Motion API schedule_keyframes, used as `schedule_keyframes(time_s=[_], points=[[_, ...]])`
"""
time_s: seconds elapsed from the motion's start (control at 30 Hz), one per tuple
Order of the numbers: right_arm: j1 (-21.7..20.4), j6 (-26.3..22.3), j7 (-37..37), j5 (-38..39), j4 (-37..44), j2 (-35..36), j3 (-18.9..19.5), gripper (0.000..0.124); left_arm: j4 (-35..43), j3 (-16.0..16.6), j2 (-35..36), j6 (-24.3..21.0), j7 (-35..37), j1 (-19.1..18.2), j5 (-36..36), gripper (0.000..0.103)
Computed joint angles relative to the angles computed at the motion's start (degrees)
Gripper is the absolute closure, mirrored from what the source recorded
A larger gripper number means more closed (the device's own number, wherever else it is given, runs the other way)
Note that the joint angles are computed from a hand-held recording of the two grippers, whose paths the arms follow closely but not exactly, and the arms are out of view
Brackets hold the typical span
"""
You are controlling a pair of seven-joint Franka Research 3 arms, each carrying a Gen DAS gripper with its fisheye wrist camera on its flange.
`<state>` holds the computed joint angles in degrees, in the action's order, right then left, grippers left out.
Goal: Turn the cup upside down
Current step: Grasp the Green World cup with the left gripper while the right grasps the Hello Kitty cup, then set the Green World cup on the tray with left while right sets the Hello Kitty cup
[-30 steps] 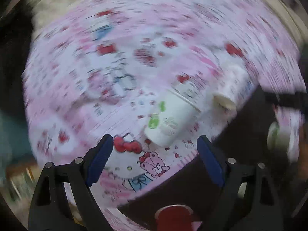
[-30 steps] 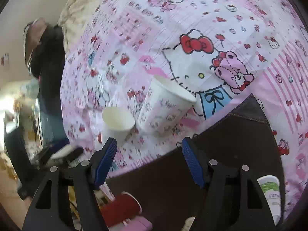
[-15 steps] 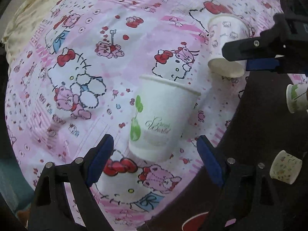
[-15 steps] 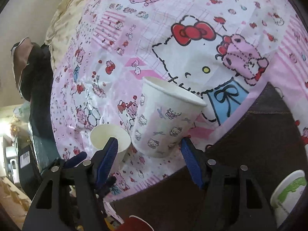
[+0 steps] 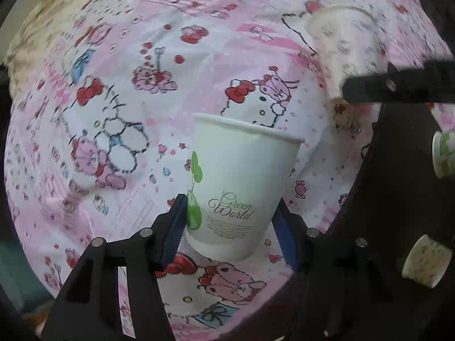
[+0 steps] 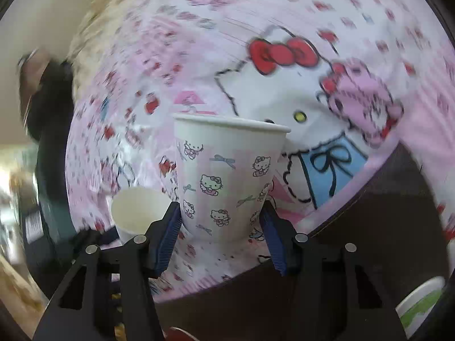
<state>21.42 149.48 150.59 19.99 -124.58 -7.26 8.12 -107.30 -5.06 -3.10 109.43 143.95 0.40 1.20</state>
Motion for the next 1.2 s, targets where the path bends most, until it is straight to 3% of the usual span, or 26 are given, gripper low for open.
schedule_keyframes(time_s=[0.27, 0.4, 0.57, 0.67, 0.73, 0.9, 1.2], points=[[0.9, -10.0, -15.0, -3.9, 1.2, -4.7, 0.1, 0.066, 6.1, 1.1, -2.2, -10.2, -15.5, 1.6, -1.9, 0.048], [1.7, -13.1, -19.6, -3.1, -0.1, -9.8, 0.8, 0.066, 4.8, 2.5, -7.3, -12.5, -22.7, 2.6, -5.5, 0.048], [2.5, -17.6, -22.0, -4.1, -0.2, -15.1, 2.7, 0.066, -2.0, 5.5, -17.2, -14.9, -30.5, 3.0, -10.8, 0.048], [3.6, -19.6, -22.4, -3.1, -1.4, -18.7, 3.8, 0.066, -10.0, 7.7, -25.6, -15.0, -35.4, 3.3, -13.6, 0.047], [4.3, -21.1, -21.8, -2.7, -2.6, -21.2, 4.9, 0.066, -14.1, 8.6, -30.3, -17.6, -38.6, 3.2, -13.9, 0.047], [6.1, -24.7, -20.2, -2.1, -5.5, -26.9, 7.3, 0.066, -23.8, 9.7, -43.6, -17.4, -39.9, 1.4, -10.6, 0.047], [9.6, -29.9, -15.7, 1.0, -12.8, -36.0, 10.3, 0.066, -34.4, 13.0, -58.8, -21.2, -41.9, 0.4, -5.0, 0.047]])
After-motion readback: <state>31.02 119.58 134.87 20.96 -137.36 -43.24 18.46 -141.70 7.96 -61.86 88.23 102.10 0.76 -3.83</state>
